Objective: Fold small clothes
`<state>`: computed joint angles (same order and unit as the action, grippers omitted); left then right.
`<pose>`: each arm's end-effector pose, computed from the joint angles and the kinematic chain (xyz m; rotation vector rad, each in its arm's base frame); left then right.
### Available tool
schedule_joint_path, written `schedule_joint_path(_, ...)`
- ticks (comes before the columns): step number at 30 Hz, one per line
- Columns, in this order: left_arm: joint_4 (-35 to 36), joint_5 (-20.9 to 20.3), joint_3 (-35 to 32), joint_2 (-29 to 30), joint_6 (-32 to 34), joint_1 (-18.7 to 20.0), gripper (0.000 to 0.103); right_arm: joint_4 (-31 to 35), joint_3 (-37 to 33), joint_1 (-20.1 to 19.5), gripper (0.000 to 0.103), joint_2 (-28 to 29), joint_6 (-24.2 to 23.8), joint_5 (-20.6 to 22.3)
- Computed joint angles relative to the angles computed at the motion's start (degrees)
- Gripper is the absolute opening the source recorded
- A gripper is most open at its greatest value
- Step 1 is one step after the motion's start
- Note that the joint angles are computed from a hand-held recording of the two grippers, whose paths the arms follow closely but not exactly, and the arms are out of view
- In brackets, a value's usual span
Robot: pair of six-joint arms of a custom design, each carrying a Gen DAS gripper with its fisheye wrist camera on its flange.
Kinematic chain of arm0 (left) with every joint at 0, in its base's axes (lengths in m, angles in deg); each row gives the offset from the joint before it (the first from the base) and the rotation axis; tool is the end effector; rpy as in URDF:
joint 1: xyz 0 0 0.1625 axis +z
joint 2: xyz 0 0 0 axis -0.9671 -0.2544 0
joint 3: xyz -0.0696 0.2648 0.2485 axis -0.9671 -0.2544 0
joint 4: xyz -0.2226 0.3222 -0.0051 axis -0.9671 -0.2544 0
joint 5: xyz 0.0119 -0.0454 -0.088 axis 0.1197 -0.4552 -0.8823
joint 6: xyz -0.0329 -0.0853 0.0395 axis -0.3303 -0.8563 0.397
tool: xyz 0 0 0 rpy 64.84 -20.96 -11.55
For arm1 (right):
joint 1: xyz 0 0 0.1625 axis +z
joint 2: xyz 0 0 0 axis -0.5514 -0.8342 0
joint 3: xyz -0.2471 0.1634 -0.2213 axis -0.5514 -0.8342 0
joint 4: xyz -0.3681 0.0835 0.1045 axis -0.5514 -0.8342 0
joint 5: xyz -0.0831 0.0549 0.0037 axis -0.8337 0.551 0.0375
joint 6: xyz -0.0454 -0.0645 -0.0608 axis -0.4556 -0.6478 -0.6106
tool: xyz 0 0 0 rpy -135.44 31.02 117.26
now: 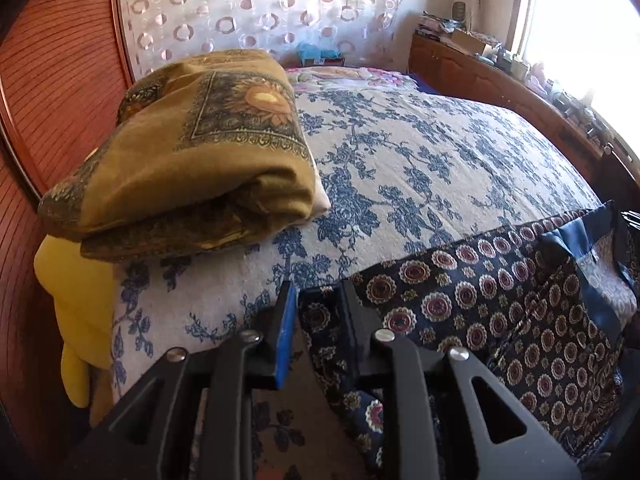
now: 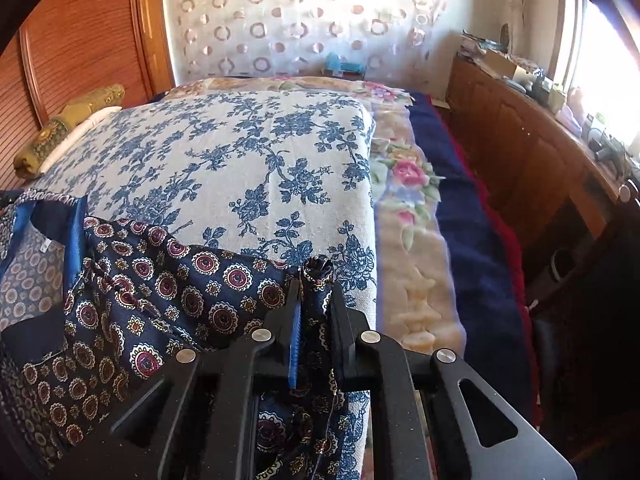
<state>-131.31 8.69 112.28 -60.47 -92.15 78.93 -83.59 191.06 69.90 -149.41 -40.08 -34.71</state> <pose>-0.1606 -0.2096 0.1098 0.3262 2.3046 -0.8052 -0.1673 -0.3267 0.3483 0.8408 -2.2856 0.6883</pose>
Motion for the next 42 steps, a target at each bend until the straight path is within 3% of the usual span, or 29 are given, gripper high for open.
schedule_joint_path(11,-1.4,1.0,-0.4,2.1,1.5,0.6,0.024,2.9,-0.1,-0.6,0.005,-0.9,-2.4,1.1)
schedule_joint_path(15,-3.3,-1.3,-0.2,0.7,4.5,-0.1,0.003,6.0,0.3,-1.6,0.004,-3.1,-3.9,3.5)
schedule_joint_path(20,2.8,-1.3,-1.0,-1.6,-0.6,-6.4,0.000,8.2,2.5,-3.7,0.003,-8.2,-6.1,8.7)
schedule_joint_path(25,16.1,1.8,-4.8,-5.6,-10.3,-14.8,0.000,14.6,3.4,-5.6,0.002,-16.3,-8.2,16.1)
schedule_joint_path(28,19.8,4.2,-7.6,-5.2,-11.2,-15.9,0.000,17.8,3.0,-4.7,0.002,-19.9,-8.6,18.7)
schedule_joint_path(34,30.2,11.3,-14.6,-5.2,-13.3,-14.6,0.000,15.8,1.8,2.9,0.002,-21.2,-5.0,17.8)
schedule_joint_path(38,36.9,17.1,-19.7,-4.9,-13.6,-10.9,0.000,8.7,-0.4,12.2,0.002,-16.7,1.3,13.7)
schedule_joint_path(40,41.1,20.5,-23.5,-3.6,-13.7,-7.6,0.000,3.4,-2.7,19.0,0.002,-11.7,5.7,8.9)
schedule_joint_path(42,40.0,23.3,-25.5,-3.3,-10.9,-3.3,0.000,-5.2,-5.1,26.7,0.002,-4.0,9.9,1.3)
